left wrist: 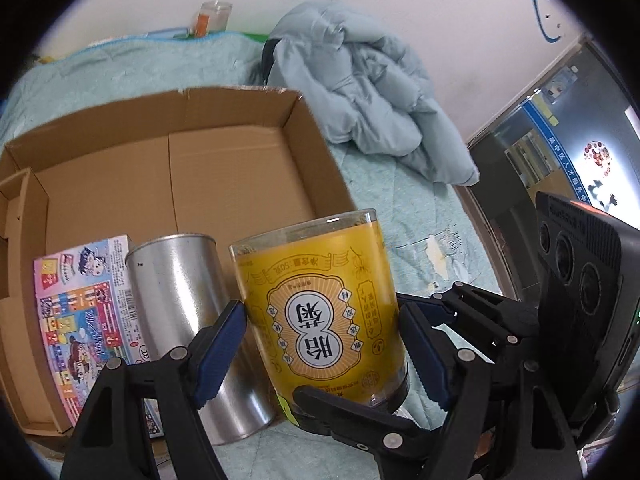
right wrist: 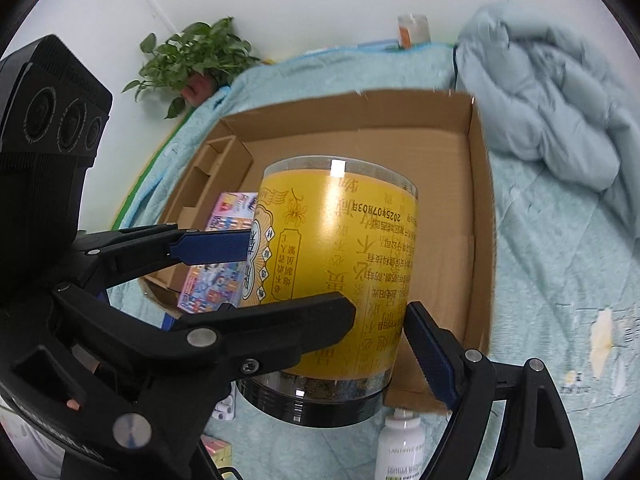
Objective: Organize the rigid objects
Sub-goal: 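Lower the jar into the tray beside the silver canister and open the left tool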
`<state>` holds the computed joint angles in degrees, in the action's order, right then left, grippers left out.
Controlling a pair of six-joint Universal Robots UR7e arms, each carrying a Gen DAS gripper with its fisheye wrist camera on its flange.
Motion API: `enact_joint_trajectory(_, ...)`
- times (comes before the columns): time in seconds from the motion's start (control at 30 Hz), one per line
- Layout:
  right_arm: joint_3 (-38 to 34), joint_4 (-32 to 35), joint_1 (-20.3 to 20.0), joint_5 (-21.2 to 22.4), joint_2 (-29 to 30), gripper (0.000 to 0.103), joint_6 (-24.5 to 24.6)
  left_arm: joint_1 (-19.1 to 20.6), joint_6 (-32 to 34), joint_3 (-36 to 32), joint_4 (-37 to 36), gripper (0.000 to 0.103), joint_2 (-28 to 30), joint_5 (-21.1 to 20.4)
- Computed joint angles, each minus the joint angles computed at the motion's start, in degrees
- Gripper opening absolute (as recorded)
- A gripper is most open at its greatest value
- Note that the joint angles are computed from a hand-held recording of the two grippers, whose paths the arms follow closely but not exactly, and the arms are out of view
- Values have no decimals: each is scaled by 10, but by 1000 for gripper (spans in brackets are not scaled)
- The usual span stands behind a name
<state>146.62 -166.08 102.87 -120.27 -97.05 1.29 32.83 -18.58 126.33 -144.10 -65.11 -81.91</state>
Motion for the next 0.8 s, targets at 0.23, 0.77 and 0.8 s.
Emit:
enact_joint_trajectory(0.23, 14, -26, -85, 43, 37, 83, -36, 25, -22, -7, 22, 75, 45, -8)
enact_joint_trajectory(0.77, 53, -89, -104, 61, 40, 92, -18, -39, -13, 77, -38, 57, -45, 78)
enact_joint_trajectory(0.8, 62, -107, -81, 43, 32, 93, -16, -57, -9, 104, -62, 58, -80, 104)
